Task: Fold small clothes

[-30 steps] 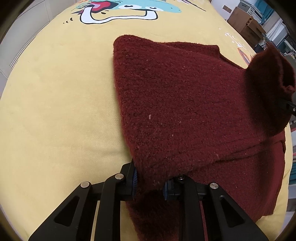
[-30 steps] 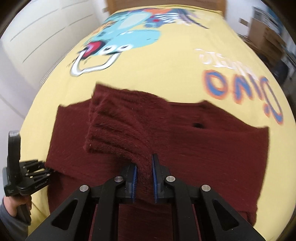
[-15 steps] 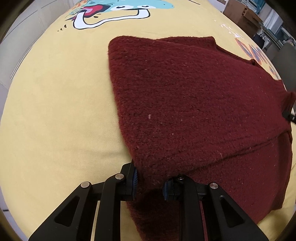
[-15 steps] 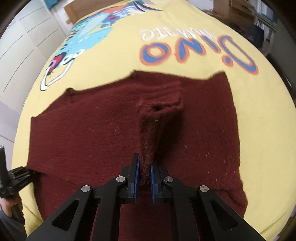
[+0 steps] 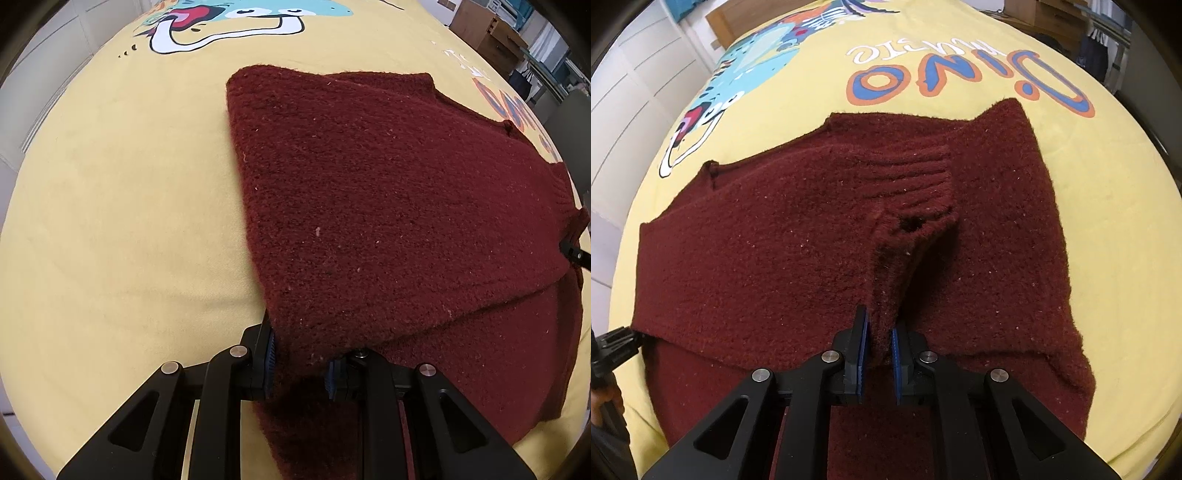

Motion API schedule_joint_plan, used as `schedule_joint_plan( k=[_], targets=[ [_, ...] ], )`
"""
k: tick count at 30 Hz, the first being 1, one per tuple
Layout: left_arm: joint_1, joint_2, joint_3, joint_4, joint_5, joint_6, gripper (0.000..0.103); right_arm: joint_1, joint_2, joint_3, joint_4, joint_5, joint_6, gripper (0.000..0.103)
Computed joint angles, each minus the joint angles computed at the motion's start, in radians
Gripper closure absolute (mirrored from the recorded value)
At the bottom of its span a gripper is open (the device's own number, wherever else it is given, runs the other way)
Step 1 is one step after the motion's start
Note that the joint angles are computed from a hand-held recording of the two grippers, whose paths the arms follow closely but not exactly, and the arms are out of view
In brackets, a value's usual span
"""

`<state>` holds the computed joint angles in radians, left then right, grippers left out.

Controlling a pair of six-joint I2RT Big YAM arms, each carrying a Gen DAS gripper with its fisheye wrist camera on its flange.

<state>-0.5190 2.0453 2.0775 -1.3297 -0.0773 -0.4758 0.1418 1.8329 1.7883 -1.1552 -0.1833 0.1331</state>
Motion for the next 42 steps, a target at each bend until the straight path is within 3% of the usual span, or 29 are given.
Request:
schedule_joint_plan(
  k=[3, 5, 6, 8, 9, 11, 13, 18, 20, 26, 31, 33, 37, 39, 42],
  targets=[
    [-0.008, 0.006, 0.012, -0.022, -0.022, 0.007, 0.084, 0.002, -0.007, -0.007, 0.006, 0.032, -0.007, 0.073],
    [-0.03, 0.033, 0.064, -0.073, -0.055, -0.026, 0.073, 0.004, -0.015, -0.011, 0.004, 0.073, -0.027, 0.049],
    [-0.034, 0.044, 0.089, -0.102, -0.08, -0.03, 0.068, 0.004, -0.02, -0.014, 0.001, 0.095, -0.034, 0.043],
    [-0.042, 0.047, 0.117, -0.133, -0.12, -0.034, 0.04, -0.004, -0.029, -0.016, -0.009, 0.113, -0.045, 0.032],
    [-0.045, 0.034, 0.111, -0.124, -0.132, -0.039, 0.034, -0.009, -0.033, -0.02, -0.013, 0.114, -0.049, 0.03],
    [-0.05, 0.007, 0.103, -0.119, -0.148, -0.048, 0.01, -0.02, -0.035, -0.01, -0.043, 0.122, -0.063, 0.025],
    [-0.054, -0.011, 0.11, -0.127, -0.166, -0.047, 0.002, -0.029, -0.047, -0.01, -0.056, 0.135, -0.086, 0.024],
    [-0.072, 0.004, 0.218, -0.132, -0.195, -0.033, 0.001, -0.026, -0.086, -0.009, -0.039, 0.156, -0.127, 0.015],
    [-0.082, 0.043, 0.29, -0.136, -0.188, -0.024, 0.001, -0.008, -0.093, 0.002, -0.028, 0.145, -0.138, 0.0],
    [-0.12, 0.223, 0.533, -0.183, -0.169, -0.029, 0.001, 0.09, -0.076, 0.027, 0.031, 0.167, -0.191, 0.0],
    [-0.12, 0.301, 0.569, -0.195, -0.143, -0.061, 0.001, 0.144, -0.045, -0.017, 0.088, 0.188, -0.215, 0.0],
    [-0.119, 0.302, 0.535, -0.192, -0.148, -0.062, 0.001, 0.149, -0.025, -0.03, 0.092, 0.189, -0.216, 0.0],
    [-0.106, 0.206, 0.349, -0.089, -0.175, -0.046, 0.001, 0.12, -0.022, -0.073, 0.132, 0.168, -0.203, 0.001],
    [-0.092, 0.179, 0.3, -0.073, -0.181, -0.057, 0.001, 0.091, -0.029, -0.088, 0.15, 0.149, -0.193, 0.001],
    [-0.069, 0.132, 0.203, -0.007, -0.142, -0.058, 0.001, 0.054, -0.033, -0.098, 0.154, 0.13, -0.183, 0.001]
  ],
)
